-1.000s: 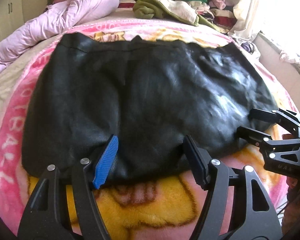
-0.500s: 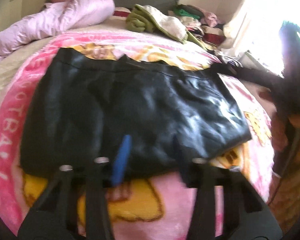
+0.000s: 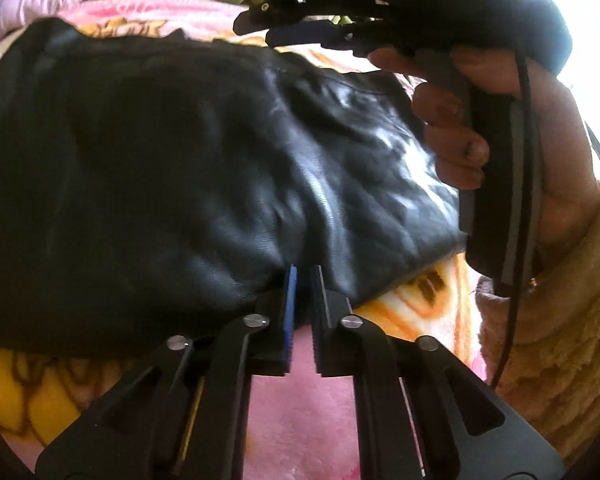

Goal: Fold large clothes
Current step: 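Release the jacket and press the folded bundle flat with both tools, then grasp the edge of the folded black jacket with both tools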

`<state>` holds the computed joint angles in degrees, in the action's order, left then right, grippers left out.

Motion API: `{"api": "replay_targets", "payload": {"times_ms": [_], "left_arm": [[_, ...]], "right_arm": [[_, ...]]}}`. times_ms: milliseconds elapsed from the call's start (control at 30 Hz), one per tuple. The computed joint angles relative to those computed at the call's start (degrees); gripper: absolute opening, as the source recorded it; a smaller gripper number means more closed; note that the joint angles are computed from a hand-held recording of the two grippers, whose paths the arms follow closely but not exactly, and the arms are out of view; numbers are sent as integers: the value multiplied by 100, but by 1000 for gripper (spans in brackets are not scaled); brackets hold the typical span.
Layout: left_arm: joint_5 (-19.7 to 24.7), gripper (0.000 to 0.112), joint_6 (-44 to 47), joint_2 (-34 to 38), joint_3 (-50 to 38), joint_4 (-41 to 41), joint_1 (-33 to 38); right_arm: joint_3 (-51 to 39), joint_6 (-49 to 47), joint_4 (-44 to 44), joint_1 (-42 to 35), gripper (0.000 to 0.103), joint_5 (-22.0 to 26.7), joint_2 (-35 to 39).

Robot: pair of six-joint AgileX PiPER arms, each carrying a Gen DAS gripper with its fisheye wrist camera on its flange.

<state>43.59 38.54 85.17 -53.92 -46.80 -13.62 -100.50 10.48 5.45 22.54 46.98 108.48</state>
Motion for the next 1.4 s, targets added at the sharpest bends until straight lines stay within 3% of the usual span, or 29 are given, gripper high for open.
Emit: {"api": "replay_targets", "payload": {"times_ms": [133,233,433,600,633,700,833,1000,1133,1400], "left_arm": [[58,0,208,103,35,-234,100],[-31,0,228,80,81,-241,44],[-112,0,241,73,110,-276,-9],[1,0,312,-205,220,-318,116],[6,4,316,-298,231,-286,172],[-79,40,153,-541,235,-79,212],[-135,53,-174,-965,194,372,540],[15,81,-279,-1267,50,697,1292],[42,93,-462,-1302,-125,978,1680],[104,93,-375,-831,-362,910,2543]], "right_arm": [[-730,33,-88,-17,27,382,657],[-1353,218,-209,-63,25,980,1257],[-1326,307,-38,-149,25,970,1389],[-429,86,317,-216,28,222,668],[-342,115,316,-199,31,165,548],[-47,48,349,-167,35,-58,218],[342,120,205,-90,42,-269,-248],[808,146,116,51,56,-563,-766],[1244,231,26,242,63,-788,-1190],[2169,658,-548,768,66,-1074,-1930]]}}
